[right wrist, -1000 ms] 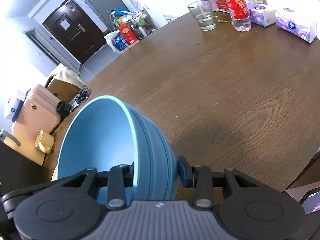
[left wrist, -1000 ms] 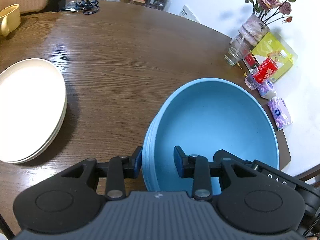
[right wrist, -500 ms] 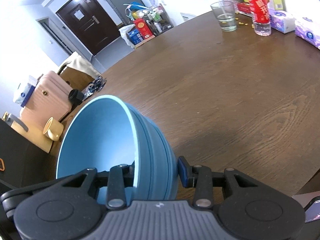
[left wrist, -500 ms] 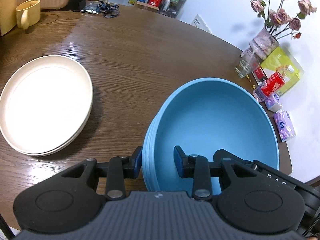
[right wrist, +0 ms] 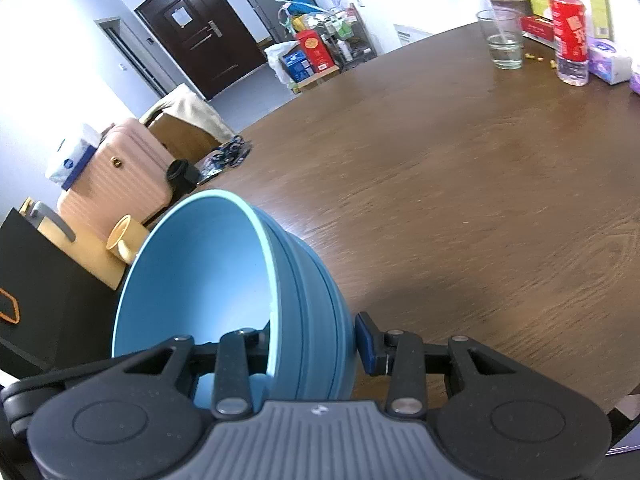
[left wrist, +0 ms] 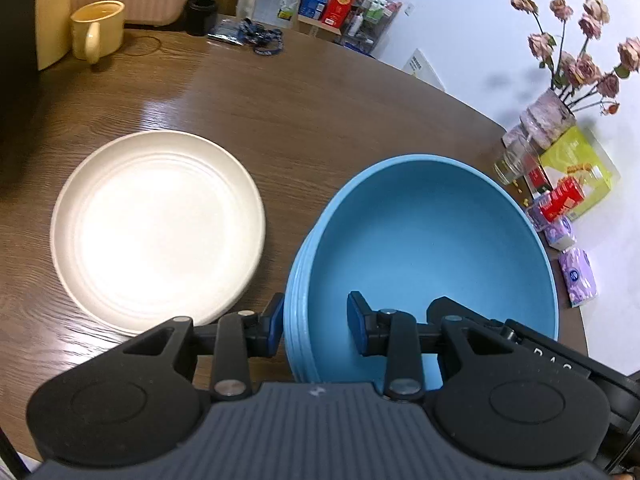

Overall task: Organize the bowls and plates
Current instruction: 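Lift the bowl stack with both tools and carry it toward the white plates, then lower the bowl stack onto the white plate stack with both tools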

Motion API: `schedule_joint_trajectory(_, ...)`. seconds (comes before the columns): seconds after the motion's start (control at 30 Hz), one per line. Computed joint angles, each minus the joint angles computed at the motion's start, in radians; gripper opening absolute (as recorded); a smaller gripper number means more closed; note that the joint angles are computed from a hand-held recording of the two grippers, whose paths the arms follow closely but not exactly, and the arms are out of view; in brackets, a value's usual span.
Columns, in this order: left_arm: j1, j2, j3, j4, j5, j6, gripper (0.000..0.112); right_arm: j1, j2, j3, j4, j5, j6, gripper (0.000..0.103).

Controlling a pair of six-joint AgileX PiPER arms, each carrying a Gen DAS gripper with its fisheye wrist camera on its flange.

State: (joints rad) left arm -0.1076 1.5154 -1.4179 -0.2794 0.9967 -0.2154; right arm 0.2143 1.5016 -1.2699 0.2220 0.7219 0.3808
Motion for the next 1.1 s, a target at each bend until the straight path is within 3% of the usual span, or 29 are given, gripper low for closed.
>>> schedule_joint_trajectory(0.33, 0.149, -0.003, -0.011, -0.068, 0.048, 0.123, 0.033, 0.147, 0.060, -0.095, -0.122, 0.016, 0.175, 0.036)
schedule_joint_trajectory(1.1, 0.373, 0.118, -0.120, -0.153, 0.124, 0.299, 0.033, 0.299, 0.267, -0.353, -0.218, 0.091, 0.322, 0.036)
